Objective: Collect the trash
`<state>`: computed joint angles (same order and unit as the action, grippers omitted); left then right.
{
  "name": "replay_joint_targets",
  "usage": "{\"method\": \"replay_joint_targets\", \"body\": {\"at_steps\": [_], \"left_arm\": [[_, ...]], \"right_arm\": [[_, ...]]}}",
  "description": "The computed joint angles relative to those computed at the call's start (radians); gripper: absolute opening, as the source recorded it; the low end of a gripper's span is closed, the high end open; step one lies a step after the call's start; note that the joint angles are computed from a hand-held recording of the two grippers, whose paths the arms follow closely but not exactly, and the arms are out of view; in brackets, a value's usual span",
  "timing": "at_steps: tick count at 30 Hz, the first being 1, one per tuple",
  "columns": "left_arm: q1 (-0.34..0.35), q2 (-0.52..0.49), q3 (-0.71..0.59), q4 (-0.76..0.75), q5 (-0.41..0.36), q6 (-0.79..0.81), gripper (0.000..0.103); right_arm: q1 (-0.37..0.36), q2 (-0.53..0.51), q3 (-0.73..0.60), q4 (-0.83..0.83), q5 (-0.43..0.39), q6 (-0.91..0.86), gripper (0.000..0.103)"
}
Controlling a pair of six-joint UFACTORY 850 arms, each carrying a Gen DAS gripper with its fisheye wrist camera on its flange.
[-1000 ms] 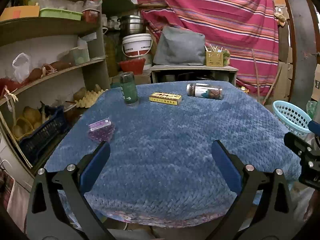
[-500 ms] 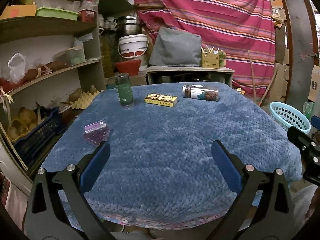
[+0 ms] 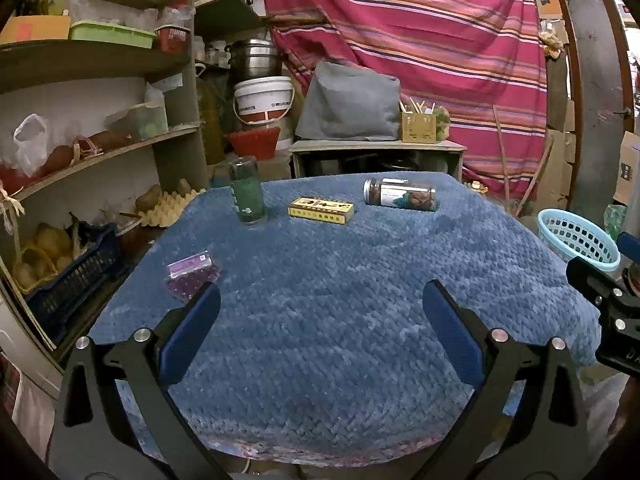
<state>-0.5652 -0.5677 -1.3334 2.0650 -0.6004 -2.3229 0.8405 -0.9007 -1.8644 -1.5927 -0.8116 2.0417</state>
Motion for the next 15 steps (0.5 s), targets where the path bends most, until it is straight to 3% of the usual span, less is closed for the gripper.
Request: {"method": "replay_joint_targets", "body": {"at_steps": [15], "left_arm": [[0.002,0.012,0.009,0.027,-0.006,-0.028,0.098]], "right_arm": [[0.003,-0.002,-0.005,-0.003,-0.003,-0.012,0.099]]}}
